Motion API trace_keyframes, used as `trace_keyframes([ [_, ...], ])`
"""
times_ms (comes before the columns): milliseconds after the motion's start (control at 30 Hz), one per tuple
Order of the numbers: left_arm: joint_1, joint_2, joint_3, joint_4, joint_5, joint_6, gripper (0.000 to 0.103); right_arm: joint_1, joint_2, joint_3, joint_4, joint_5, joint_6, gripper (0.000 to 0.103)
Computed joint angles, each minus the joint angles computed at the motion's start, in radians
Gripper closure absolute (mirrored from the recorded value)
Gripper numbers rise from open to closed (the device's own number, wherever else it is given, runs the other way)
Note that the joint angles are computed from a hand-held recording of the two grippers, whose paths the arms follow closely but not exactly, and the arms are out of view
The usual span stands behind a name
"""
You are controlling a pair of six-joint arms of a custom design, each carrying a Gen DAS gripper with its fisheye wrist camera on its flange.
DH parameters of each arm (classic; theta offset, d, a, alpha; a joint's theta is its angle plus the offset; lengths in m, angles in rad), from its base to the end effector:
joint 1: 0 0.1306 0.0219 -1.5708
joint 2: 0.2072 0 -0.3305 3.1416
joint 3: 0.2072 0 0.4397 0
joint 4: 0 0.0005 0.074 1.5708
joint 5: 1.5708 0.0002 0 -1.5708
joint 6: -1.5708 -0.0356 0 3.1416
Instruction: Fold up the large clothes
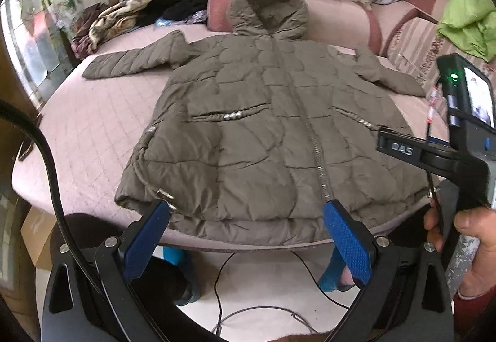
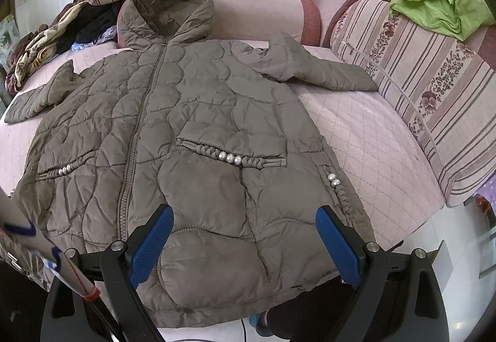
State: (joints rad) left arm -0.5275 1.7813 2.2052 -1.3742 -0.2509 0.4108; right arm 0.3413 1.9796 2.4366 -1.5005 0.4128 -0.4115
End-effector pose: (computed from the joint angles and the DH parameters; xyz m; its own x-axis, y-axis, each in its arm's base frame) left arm 0.5396 -0.3047 0.5252 -0.7894 0.0122 -0.6137 0.0520 0.9975 -0.0470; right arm 0.6277 0.2073 0.5021 -0.7929 0.1072 -0.5999 0.2191 0.9687 -0.1165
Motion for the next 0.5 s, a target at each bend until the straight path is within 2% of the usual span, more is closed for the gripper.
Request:
trace_keyframes([
  [233, -0.013, 0.016, 0.035, 0.007, -0.081, -0.041, 0.004, 0.001, 0.000, 0.001, 0.000, 0.001, -0.001, 0.008],
  [500, -0.005, 0.026, 0.050, -0.011, -0.094, -0.023, 0.004, 0.010, -0.002, 0.005, 0.000, 0.021, 0.022, 0.008],
])
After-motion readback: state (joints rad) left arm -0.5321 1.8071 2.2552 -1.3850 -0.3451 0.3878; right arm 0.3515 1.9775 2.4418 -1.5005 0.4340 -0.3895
